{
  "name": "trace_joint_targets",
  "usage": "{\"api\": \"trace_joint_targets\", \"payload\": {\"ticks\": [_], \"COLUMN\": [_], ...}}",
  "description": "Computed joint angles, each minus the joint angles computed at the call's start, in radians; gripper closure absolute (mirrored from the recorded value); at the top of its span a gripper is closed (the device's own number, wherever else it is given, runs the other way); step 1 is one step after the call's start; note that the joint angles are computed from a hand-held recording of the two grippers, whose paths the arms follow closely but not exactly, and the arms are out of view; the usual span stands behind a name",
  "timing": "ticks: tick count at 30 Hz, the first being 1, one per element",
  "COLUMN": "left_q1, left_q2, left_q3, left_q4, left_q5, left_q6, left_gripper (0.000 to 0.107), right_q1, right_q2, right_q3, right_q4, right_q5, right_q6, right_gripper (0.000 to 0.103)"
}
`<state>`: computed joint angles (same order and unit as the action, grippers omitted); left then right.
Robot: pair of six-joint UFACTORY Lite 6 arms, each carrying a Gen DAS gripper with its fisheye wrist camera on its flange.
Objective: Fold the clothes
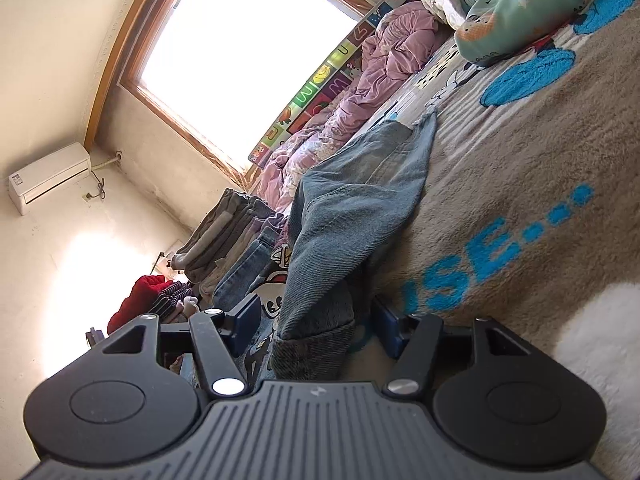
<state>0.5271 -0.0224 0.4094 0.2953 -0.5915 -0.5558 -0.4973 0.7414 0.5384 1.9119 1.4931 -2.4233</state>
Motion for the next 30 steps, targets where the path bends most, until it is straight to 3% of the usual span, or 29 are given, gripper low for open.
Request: {"api": "trace_joint_targets", "payload": {"ticks": [4,11,13,19,20,21,24,27,30], "left_q1": [0.295,0.622,0.645,0.514,0.484,0.457,0.397,0.333,0.35], "left_q2": [-0.113,0.116,0.178,0.265,0.252,0.224,0.088,0.171,0.186], "left_q3": [-0.152,-0.025,0.025,0.121,0.123,0.115,0.047,0.128,0.142], "left_q4": [0.399,0.878,0.922,0.791,0.759,0.709,0.452,0.34,0.362], "left_q5": [-0.055,-0.259,-0.308,-0.289,-0.262,-0.232,-0.181,-0.034,-0.017], "left_q6": [-0.24,-0.667,-0.745,-0.734,-0.699,-0.646,-0.373,-0.299,-0.356], "left_gripper": [0.106,0.101,0.095,0.089,0.103,0.105,0.105,0.102,0.098], "right_q1": [-0.005,0.008,0.008,-0.003,-0.002,-0.003,-0.002,-0.001,0.0], "right_q2": [0.008,-0.015,-0.016,0.002,0.003,0.0,-0.003,-0.007,-0.009], "right_q3": [-0.002,-0.025,-0.026,-0.018,-0.018,-0.02,-0.024,-0.029,-0.034], "right_q4": [-0.005,0.023,0.024,0.008,0.009,0.01,0.014,0.021,0.028], "right_q5": [0.01,0.0,0.0,0.011,0.011,0.008,0.006,0.003,0.003], "right_q6": [-0.005,-0.012,-0.012,-0.013,-0.014,-0.015,-0.02,-0.021,-0.024], "right_gripper": [0.041,0.042,0.043,0.043,0.043,0.043,0.043,0.045,0.046]}}
